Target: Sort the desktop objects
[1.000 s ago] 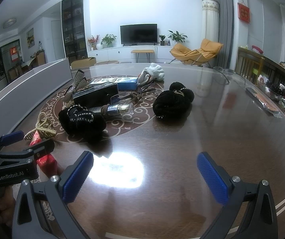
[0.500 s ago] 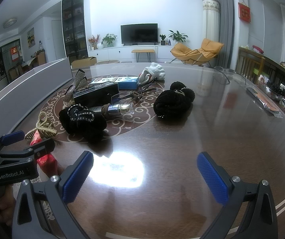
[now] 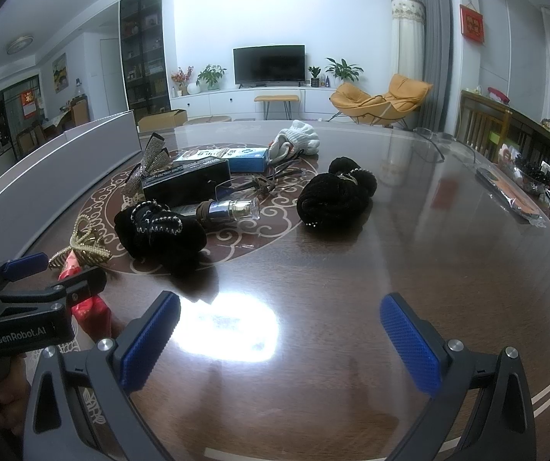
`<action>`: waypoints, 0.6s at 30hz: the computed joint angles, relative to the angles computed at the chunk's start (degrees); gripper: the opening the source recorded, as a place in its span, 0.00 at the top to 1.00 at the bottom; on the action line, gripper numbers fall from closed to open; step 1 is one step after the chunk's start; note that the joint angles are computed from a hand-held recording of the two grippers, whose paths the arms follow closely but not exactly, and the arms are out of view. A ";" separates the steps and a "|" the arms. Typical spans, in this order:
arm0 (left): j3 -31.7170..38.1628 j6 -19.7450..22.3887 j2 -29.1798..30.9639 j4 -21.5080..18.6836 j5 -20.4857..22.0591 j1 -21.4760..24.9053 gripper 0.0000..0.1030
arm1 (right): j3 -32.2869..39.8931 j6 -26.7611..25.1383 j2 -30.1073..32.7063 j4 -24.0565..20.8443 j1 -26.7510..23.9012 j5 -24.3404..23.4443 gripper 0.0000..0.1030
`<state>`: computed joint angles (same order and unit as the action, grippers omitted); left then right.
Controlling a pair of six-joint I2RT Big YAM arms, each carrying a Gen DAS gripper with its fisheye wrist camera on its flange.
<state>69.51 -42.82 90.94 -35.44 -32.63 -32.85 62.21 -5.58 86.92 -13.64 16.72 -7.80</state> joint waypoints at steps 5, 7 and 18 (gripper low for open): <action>0.02 -0.02 0.01 -0.03 -0.03 0.01 0.00 | 0.02 -0.05 0.03 0.00 0.05 0.01 0.00; 0.02 -0.02 0.01 -0.03 -0.03 0.01 0.00 | 0.00 -0.02 0.03 0.04 0.06 0.00 0.00; 0.05 -0.55 0.05 -0.06 0.41 0.10 0.00 | 0.03 -0.07 0.04 -0.03 0.04 -0.04 0.00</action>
<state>69.57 -43.37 90.99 -35.50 -32.22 -32.75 62.24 -5.65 86.96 -13.67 16.76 -7.83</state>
